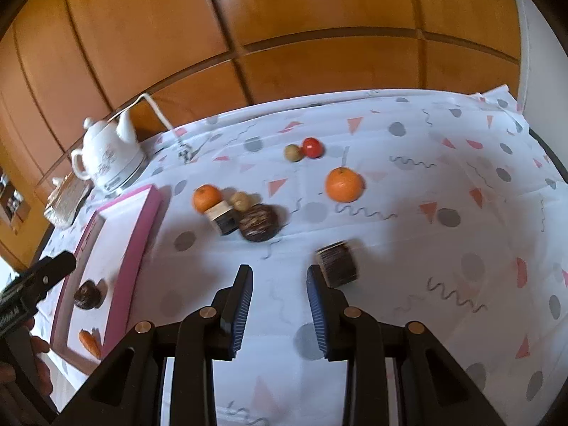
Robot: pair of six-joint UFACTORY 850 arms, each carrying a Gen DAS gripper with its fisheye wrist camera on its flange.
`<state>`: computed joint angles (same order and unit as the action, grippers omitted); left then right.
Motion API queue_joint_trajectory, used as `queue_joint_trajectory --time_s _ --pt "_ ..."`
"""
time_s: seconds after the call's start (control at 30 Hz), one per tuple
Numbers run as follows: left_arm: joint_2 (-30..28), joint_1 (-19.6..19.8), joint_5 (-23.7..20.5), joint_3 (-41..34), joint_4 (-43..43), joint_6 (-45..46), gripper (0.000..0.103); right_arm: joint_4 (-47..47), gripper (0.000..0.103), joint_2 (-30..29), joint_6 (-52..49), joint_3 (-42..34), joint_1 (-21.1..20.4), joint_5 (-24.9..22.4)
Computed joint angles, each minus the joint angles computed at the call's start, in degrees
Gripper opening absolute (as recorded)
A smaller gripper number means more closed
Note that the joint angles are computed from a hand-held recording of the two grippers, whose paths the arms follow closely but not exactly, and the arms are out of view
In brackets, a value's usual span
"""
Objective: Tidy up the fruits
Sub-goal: 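Move the left tool to the mandarin while the right tool moves to the red tomato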
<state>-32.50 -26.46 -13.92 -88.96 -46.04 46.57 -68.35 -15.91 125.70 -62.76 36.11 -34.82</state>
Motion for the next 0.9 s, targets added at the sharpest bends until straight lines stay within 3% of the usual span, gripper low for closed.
queue_joint_trajectory --time_s 0.1,0.3,0.5,0.57,0.67,0.9 --pt "-1.2 -0.9 -1.0 -1.8 -2.6 3.3 0.103 -0.5 0.032 0.8 0.1 0.8 -1.0 0.1" --pt "-4.8 -2.4 -4.5 -7.2 6.8 -5.2 0.103 -2.8 0.032 1.4 -1.9 1.0 -4.0 3.5" --pt "-6.7 -2.8 -5.5 -9.6 6.1 -5.3 0.103 -4.5 0.031 0.3 -4.9 -1.4 -8.6 7.9" --pt "-6.9 -3.0 -4.9 -9.9 6.0 -5.1 0.103 -3.1 0.03 -0.7 -7.6 -3.0 -10.2 8.8" --pt "-8.3 -3.6 -5.3 -11.9 12.8 -10.4 0.103 0.3 0.026 -3.1 -13.2 -6.0 -12.4 9.6" --pt "-11.8 -3.6 -9.3 -16.7 15.8 -15.2 0.103 13.0 0.023 -9.3 -27.0 -13.6 -17.5 13.0"
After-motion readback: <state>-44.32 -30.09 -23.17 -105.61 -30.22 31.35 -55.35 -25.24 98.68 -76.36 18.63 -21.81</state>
